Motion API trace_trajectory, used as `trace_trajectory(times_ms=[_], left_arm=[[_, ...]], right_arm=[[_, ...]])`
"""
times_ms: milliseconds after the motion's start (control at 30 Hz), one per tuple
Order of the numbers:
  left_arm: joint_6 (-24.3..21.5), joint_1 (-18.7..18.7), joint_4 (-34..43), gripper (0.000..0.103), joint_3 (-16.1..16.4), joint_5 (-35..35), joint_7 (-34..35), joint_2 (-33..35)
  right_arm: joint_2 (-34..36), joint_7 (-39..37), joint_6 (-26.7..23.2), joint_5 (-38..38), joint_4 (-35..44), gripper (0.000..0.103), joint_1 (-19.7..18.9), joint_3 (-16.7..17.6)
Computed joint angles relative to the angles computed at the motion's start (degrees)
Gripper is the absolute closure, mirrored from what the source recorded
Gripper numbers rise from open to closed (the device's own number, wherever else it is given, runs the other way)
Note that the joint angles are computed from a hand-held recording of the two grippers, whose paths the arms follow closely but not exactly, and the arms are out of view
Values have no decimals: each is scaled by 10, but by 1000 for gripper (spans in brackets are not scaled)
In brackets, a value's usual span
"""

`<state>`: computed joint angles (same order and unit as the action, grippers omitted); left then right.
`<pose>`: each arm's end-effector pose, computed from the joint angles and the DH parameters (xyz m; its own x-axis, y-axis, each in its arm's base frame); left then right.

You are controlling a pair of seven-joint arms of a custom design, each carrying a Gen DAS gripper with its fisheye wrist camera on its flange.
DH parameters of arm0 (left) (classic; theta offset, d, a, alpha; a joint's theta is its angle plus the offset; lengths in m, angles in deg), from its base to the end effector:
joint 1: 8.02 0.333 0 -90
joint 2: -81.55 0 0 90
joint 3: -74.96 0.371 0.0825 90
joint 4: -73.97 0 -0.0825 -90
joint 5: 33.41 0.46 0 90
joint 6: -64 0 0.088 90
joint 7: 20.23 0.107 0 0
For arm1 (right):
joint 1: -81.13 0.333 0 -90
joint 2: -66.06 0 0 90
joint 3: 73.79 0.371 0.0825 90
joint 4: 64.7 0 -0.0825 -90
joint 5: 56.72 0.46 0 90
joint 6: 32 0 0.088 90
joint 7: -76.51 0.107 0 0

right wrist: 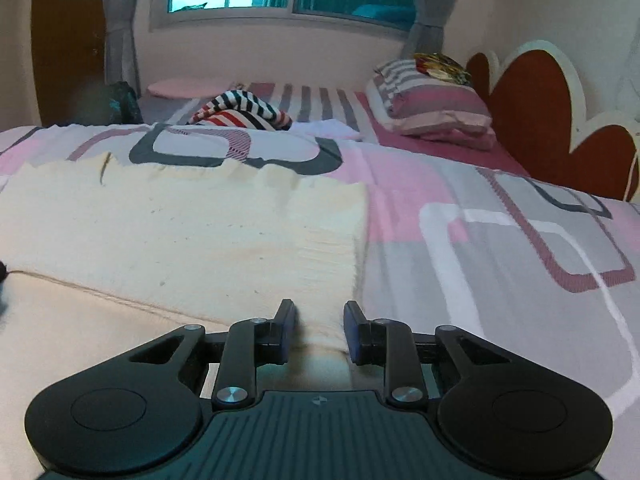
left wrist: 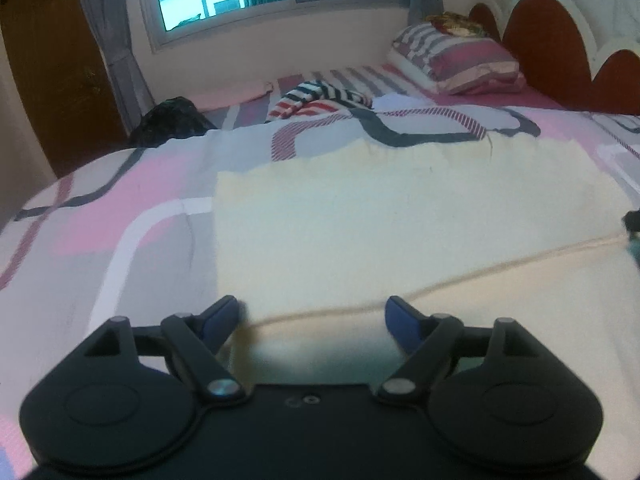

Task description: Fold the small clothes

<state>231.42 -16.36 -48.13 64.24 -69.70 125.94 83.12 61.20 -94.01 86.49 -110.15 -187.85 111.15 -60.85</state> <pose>0.6286 -0.1771 0.4888 -0.6155 -0.7707 -0.1647 -0.4698 0.5266 -0.7085 0.4614 0.3755 0.4756 -0.5124 -0.8570 0.0549 -0.6002 0.3117 -0.7367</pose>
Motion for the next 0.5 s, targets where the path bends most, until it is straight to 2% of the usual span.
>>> trace_trajectory(times_ms=[67, 167, 267, 500], left_arm=[[-9, 2, -16, 24, 2, -32, 13, -26], [-4, -9, -49, 24, 9, -104, 74, -70], [-13, -21, -79, 24, 20, -131, 93, -108], [-39, -26, -164, 24, 40, -113, 77, -203]], right_arm=[[-20, 24, -3, 0, -15, 76, 6, 8], [-50, 54, -10, 15, -37, 76, 17, 22], [-80, 64, -5, 42, -54, 76, 29, 33], [-125, 90, -27, 88, -75, 76, 66, 71]])
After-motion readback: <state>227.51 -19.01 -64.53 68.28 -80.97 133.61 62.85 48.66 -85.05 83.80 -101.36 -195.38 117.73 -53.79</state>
